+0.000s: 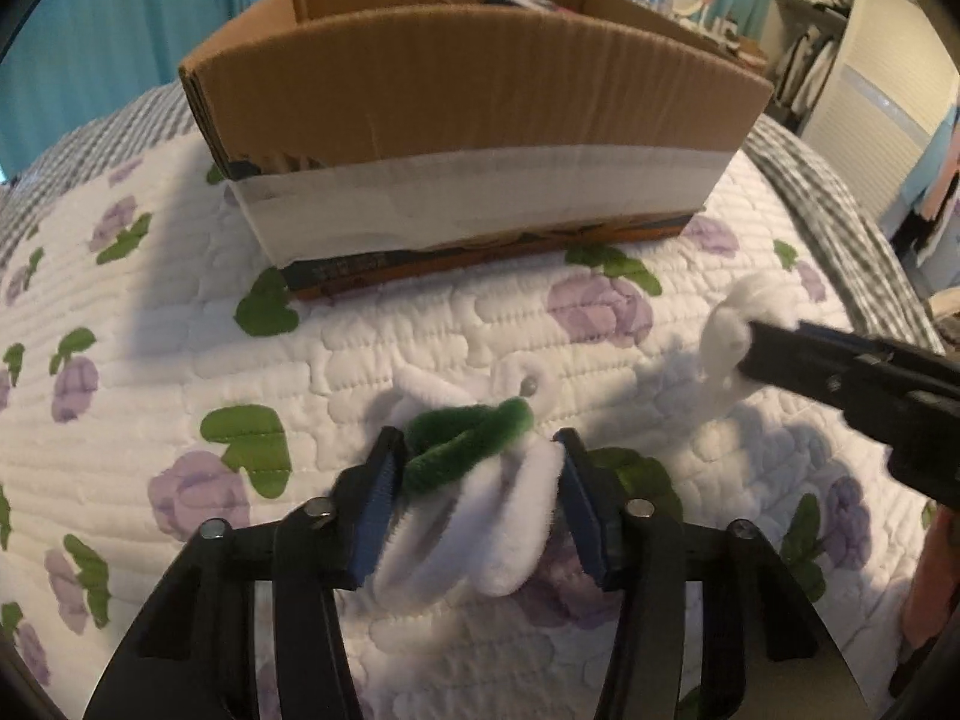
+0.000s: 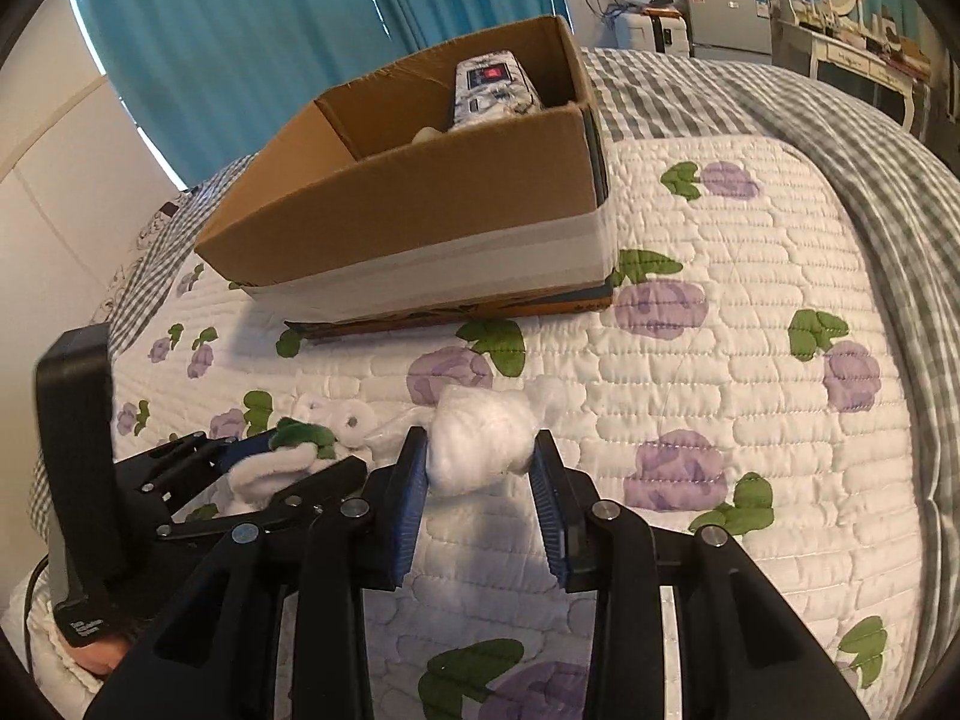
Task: Organize soft objects
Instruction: 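Grasp the white pipe-cleaner toy with the left gripper while the right grasps the white cotton item, then carry both items over the box and open both grippers to drop them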
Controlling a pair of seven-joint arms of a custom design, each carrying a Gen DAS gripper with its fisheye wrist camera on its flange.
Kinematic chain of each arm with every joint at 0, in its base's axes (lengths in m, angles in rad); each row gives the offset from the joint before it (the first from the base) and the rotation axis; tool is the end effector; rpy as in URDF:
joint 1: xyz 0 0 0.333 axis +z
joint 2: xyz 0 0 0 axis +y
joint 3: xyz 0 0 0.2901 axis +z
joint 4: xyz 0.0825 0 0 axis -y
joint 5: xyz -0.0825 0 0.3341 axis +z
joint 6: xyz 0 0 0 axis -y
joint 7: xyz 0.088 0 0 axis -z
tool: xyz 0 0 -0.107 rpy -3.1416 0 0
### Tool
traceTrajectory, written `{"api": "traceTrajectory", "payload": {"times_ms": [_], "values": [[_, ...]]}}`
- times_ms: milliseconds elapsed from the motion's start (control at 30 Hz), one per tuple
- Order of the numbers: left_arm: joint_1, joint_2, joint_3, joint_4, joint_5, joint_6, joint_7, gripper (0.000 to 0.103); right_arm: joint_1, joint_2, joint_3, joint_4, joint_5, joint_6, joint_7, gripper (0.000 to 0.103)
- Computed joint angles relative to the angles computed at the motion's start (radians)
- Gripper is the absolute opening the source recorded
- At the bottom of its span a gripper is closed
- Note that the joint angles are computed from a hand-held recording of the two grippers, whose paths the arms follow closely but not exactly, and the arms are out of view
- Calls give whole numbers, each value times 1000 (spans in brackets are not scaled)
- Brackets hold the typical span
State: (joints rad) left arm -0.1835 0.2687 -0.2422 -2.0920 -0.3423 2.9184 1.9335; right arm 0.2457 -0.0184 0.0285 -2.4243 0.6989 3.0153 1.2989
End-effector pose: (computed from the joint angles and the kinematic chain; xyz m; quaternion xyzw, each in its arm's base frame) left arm 0.5385 -0.2135 0.3677 -0.5088 0.8097 -0.2734 0.1038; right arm 0.4779 0.0851 0.3833 -0.6288 0.7105 -0.0980 0.3005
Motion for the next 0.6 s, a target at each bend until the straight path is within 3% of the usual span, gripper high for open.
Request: {"api": "traceTrajectory", "payload": {"times_ms": [167,400,600], "values": [[15,-48,-21,-38,-32,13,49,40,-2,-21,3,-24,-61,25,60,33],[16,-201,-30,-121,-154,37,162,40,-47,-137,15,-100,-422,50,360,33],[-37,-342,13,-182,-252,51,245,41,-127,-305,67,-142,-635,31,540,33]]}}
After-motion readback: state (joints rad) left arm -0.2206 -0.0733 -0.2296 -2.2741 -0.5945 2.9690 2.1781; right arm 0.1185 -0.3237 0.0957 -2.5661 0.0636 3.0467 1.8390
